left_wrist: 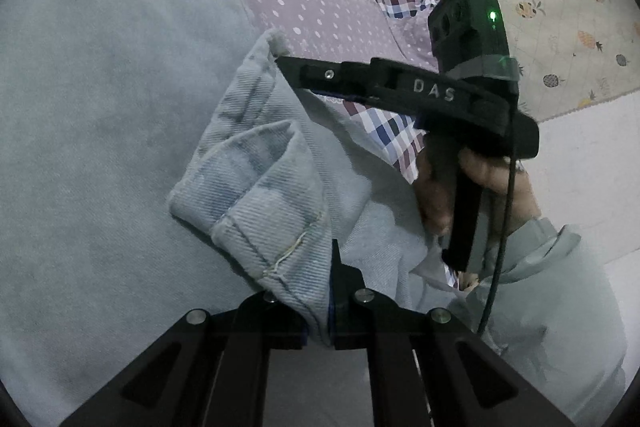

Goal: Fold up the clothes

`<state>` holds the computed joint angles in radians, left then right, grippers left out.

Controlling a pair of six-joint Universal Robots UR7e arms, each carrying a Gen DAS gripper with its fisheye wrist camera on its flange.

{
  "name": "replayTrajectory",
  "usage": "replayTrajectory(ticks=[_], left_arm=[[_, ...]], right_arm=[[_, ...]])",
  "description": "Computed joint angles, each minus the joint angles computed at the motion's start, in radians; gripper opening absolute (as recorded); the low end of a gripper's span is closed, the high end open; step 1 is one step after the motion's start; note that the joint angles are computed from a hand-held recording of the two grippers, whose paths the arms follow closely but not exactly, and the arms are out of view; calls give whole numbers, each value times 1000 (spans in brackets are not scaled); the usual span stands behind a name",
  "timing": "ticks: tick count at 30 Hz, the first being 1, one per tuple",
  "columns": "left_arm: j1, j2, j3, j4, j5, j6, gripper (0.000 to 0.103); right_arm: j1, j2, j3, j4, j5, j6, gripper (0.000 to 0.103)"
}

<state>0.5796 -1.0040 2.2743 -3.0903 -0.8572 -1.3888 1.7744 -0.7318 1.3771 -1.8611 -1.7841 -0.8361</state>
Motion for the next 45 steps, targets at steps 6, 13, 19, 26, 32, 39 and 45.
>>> replayTrajectory(ticks=[6,13,19,26,32,39,45], left_arm=[[6,-3,-10,21,13,-5,5],[30,-17,-42,22,51,94,5],[141,-29,-123,-80,34,425,5],[294,-3,-250,-110,-140,592,5],[375,36,-380,-97,-232,804,7],[465,67,-378,-57,-169,715,26],[442,83,-353,-110,-174,772,52]], right_arm=[[0,-84,149,-164,-4,-99,22],[58,-194,363,-610,-100,-210,13],[98,-199,372,-943,-120,-175,13],[126,-101,242,-1106,-224,-221,13],[147,33,92,-1250,-295,-300,13],[140,210,-171,-1338,-361,-330,13],[106,312,-304,-1310,-438,-303,25]])
